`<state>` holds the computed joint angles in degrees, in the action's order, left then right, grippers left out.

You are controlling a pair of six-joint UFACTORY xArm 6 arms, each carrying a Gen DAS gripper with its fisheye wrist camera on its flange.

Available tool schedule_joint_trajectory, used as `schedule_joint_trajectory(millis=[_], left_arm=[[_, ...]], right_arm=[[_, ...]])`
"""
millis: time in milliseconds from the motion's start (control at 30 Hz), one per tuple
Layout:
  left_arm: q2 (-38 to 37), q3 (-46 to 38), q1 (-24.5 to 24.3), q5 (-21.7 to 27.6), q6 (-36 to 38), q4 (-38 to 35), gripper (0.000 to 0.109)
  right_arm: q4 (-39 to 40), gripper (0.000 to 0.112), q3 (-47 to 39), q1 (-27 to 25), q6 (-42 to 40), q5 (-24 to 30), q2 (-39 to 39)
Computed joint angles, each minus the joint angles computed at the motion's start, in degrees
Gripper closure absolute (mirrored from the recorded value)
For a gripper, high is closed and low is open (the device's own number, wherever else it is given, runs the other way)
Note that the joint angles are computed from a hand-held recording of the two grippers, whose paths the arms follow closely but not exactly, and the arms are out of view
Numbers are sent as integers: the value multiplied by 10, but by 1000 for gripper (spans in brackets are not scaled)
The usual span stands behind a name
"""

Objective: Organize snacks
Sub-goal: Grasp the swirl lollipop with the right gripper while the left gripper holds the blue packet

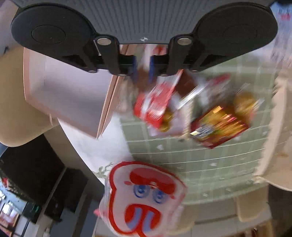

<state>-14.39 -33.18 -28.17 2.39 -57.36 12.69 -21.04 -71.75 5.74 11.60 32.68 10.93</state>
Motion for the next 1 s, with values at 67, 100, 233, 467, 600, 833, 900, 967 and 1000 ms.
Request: schedule_joint_trajectory(millis=[67, 100, 233, 467, 600, 833, 900, 967, 1000], left_arm=[[20, -28, -5, 11, -14, 6, 94], [28, -35, -10, 10, -8, -9, 94], [57, -64, -14, 16, -8, -10, 94], [88, -74, -16, -16, 1, -52, 94], [101, -83, -26, -11, 61, -124, 94], [96, -80, -27, -2, 95, -165, 94], [94, -76, -27, -2, 97, -170, 94], [93, -75, -27, -1, 105, -182, 94], [93, -74, -28, -1, 107, -186, 94]], right_arm=[[12, 103, -79, -8, -46, 25, 63], [19, 103, -116, -11, -65, 41, 92], [13, 106, -206, -16, -122, 90, 169], [32, 106, -229, -42, -171, 122, 178], [68, 98, -256, -54, -168, 151, 196], [140, 78, -279, -54, -177, 142, 212], [166, 77, -271, -52, -196, 137, 204], [216, 68, -271, -53, -238, 143, 199], [230, 64, -273, -53, -253, 147, 200]])
